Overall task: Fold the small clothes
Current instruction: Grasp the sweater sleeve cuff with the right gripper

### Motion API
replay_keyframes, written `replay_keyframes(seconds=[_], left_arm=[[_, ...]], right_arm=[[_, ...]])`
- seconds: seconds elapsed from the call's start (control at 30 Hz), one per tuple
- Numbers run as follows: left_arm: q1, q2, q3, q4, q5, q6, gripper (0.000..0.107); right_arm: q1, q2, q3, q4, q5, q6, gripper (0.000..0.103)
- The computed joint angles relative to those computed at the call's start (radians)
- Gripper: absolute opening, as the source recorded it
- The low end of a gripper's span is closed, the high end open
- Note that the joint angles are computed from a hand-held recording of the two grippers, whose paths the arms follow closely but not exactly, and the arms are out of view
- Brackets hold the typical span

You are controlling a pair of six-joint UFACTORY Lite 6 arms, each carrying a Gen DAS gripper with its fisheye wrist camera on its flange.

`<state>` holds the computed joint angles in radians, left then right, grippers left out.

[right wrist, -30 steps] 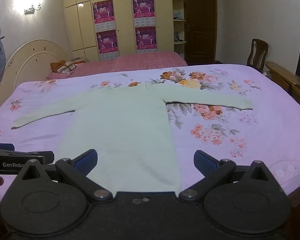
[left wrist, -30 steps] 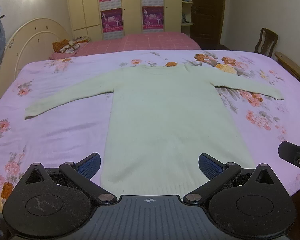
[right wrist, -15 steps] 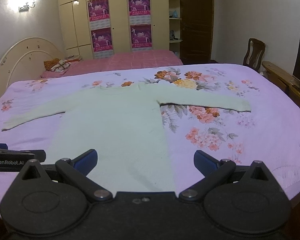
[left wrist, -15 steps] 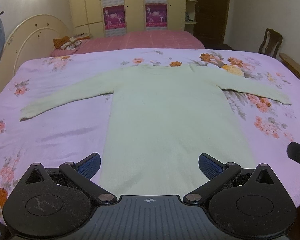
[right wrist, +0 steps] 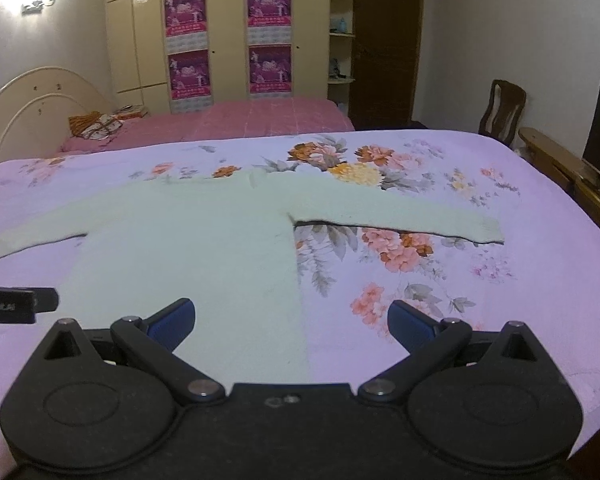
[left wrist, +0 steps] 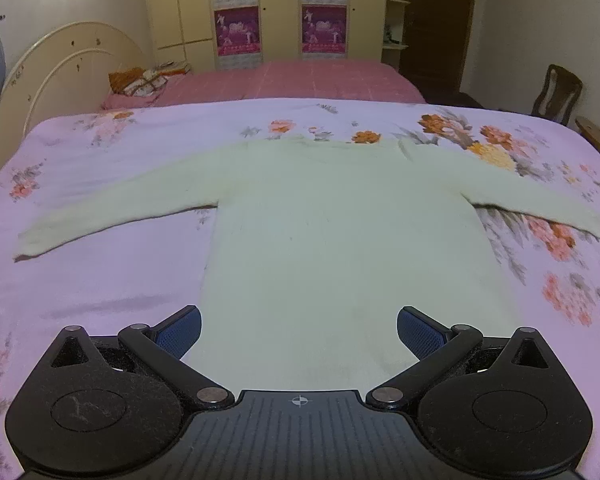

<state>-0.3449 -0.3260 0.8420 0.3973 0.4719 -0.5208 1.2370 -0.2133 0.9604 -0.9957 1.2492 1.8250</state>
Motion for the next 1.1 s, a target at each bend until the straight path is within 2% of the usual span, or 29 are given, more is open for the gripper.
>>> replay_keyframes(seconds=[0.2,0.33,0.5,0.6,0.67,0.83,1.1], left_arm=[[0.012,0.236,0.132,0.122,-0.092,-0.128,0.103],[0.008,0.379,0.243,0.192,-0.11,-0.208,0.103],[-0.013,0.555,0.403,0.268,-0.104,-0.29,0.103],[-0.015,0.655,0.506,0.223,-0.101,-0.257,0.103],[-0.024,0.72,0.573,0.239,-0.087,-0.273,0.103],[-0.044,0.878,0.739,0.246,-0.061,-0.282,0.103],[-0.055,1.1,1.002,0.222,0.002,-0.253,0.103]], right_arm=[[-0.218,-0.034,-0.068,-0.019,-0.184,-0.076,0.102],[-0.362,-0.006,-0.071,-0.026,-0.297,-0.142,0.101],[-0.538,0.036,-0.084,-0.056,-0.441,-0.187,0.099],[-0.645,0.048,-0.105,-0.088,-0.533,-0.192,0.096],[-0.717,0.07,-0.107,-0.126,-0.579,-0.182,0.088],[-0.938,0.135,-0.108,-0.144,-0.737,-0.2,0.078],[-1.208,0.305,-0.045,-0.181,-0.879,-0.211,0.074]])
